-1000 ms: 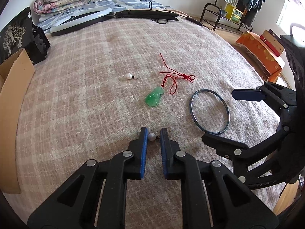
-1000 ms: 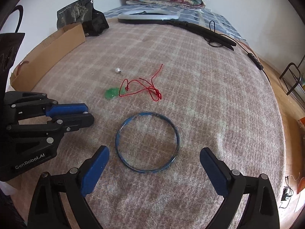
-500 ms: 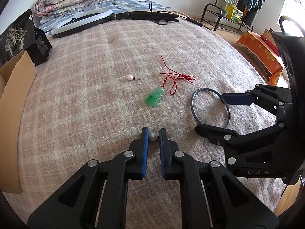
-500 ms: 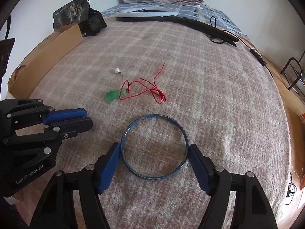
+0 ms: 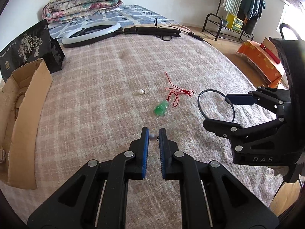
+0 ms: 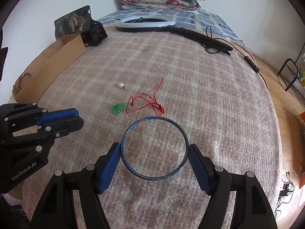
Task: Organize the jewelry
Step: 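Carry the pearl earring and blue bangle over the cardboard box with both tools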
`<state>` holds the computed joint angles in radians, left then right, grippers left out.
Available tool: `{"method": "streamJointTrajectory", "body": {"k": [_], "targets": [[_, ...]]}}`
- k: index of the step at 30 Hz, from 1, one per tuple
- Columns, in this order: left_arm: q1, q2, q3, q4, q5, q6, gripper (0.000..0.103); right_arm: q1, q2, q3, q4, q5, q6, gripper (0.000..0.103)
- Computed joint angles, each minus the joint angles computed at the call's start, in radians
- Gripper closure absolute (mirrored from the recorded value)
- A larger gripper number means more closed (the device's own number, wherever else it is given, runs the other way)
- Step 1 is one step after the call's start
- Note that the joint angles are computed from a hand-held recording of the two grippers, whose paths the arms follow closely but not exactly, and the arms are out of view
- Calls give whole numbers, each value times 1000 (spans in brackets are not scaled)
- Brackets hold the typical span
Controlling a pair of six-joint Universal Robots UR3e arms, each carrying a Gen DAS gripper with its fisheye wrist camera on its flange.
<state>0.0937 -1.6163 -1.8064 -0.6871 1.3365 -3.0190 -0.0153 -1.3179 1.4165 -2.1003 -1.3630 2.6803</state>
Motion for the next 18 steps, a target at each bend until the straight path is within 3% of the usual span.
{"method": "streamJointTrajectory", "body": {"k": [18], "targets": [[242, 285, -69, -150, -141, 86, 94, 100, -8, -162, 74, 3, 85, 29]]}}
